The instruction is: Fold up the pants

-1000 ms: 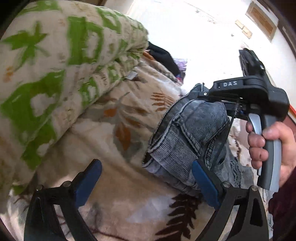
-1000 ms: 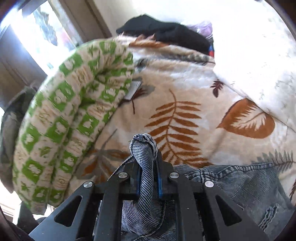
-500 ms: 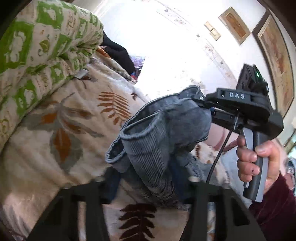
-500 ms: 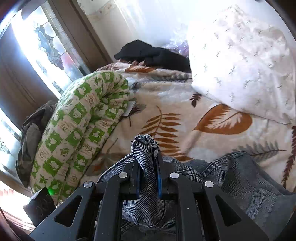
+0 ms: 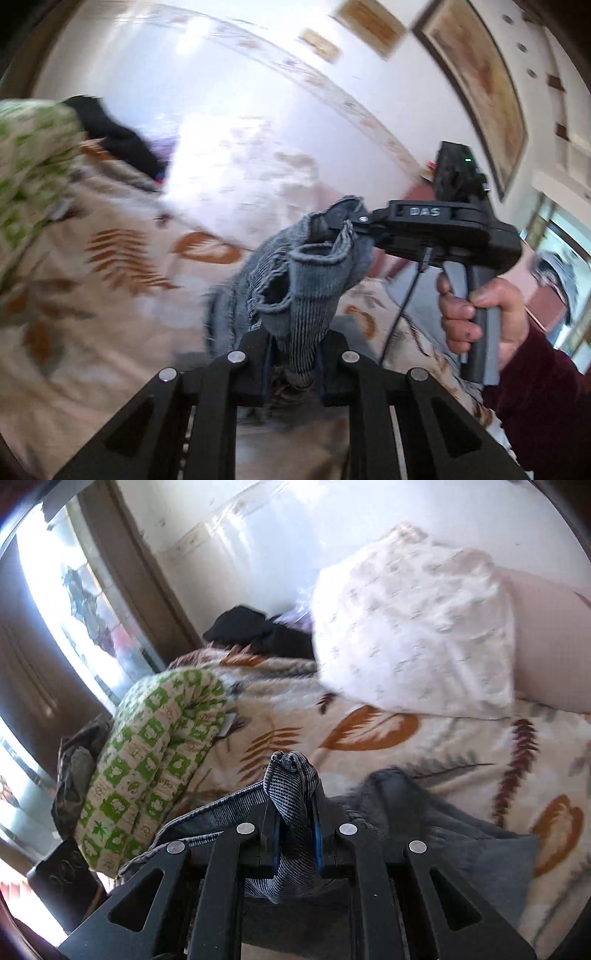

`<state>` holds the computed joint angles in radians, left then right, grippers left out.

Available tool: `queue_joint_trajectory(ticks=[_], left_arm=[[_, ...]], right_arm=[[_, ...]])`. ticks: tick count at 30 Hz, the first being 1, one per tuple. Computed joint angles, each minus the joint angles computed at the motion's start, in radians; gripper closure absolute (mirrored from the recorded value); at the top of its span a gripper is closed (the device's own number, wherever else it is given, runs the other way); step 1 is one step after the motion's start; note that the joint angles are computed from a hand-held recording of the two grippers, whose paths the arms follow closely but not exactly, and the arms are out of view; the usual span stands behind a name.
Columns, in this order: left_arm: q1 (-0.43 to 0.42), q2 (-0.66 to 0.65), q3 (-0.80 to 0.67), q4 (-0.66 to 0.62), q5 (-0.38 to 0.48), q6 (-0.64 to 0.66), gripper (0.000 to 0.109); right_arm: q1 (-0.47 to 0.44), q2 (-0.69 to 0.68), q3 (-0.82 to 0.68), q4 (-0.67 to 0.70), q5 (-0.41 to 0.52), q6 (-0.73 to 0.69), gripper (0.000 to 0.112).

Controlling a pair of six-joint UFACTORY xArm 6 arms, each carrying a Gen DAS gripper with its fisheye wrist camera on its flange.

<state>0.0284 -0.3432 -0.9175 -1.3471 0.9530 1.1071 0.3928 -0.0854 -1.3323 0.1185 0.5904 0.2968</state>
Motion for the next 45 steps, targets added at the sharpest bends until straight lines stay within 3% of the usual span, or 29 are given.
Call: queue_joint_trajectory(ticks=[5, 12, 19, 22, 23, 24, 26, 27, 30, 33, 35, 39, 42, 45], left_arm=[[-0.181, 0.009, -0.060, 0.075, -0.012, -0.063, 0.091], [-0.477, 0.133, -0.136, 0.183, -0.169, -0.172, 0.091], [-0.594, 0.290, -0.190, 0.299, -0.232, -0.262, 0.087], [-0.586, 0.268, -0.173, 0.300, -0.185, -0.216, 0.071], [-0.574, 0.244, -0.162, 0.294, -0.159, -0.214, 0.061], [-0.555, 0.213, -0.146, 0.267, -0.130, -0.195, 0.049], [-0.520, 0.146, -0.112, 0.243, -0.116, -0.179, 0.036], [-0.506, 0.111, -0.092, 0.235, -0.120, -0.167, 0.035], [-0.472, 0.031, -0.052, 0.267, -0.202, -0.156, 0.035], [-0.480, 0.028, -0.036, 0.390, -0.385, -0.185, 0.035], [-0.478, 0.025, -0.013, 0.552, -0.476, -0.291, 0.035], [-0.487, 0.071, -0.021, 0.754, -0.548, -0.434, 0.037], [-0.518, 0.116, -0.046, 0.791, -0.543, -0.454, 0.045], [-0.537, 0.164, -0.059, 0.957, -0.514, -0.585, 0.051]], right_arm=[[-0.109, -0.161, 0.158, 0.049, -0.016, -0.044, 0.101], [-0.311, -0.245, 0.304, 0.323, -0.029, -0.283, 0.101], [-0.458, -0.177, 0.378, 0.596, -0.011, -0.517, 0.096], [-0.505, -0.151, 0.411, 0.595, 0.010, -0.477, 0.078], [-0.526, -0.151, 0.414, 0.612, 0.027, -0.463, 0.067], [-0.545, -0.158, 0.418, 0.614, 0.037, -0.439, 0.064], [-0.568, -0.206, 0.445, 0.600, 0.014, -0.406, 0.064], [-0.574, -0.251, 0.469, 0.605, -0.007, -0.411, 0.064], [-0.555, -0.383, 0.533, 0.589, -0.038, -0.421, 0.064], [-0.473, -0.523, 0.615, 0.587, -0.077, -0.435, 0.064], [-0.398, -0.586, 0.662, 0.525, -0.110, -0.378, 0.064], [-0.274, -0.609, 0.716, 0.389, -0.155, -0.237, 0.064], [-0.210, -0.569, 0.732, 0.205, -0.163, -0.065, 0.065], [-0.199, -0.527, 0.755, 0.088, -0.154, 0.038, 0.068]])
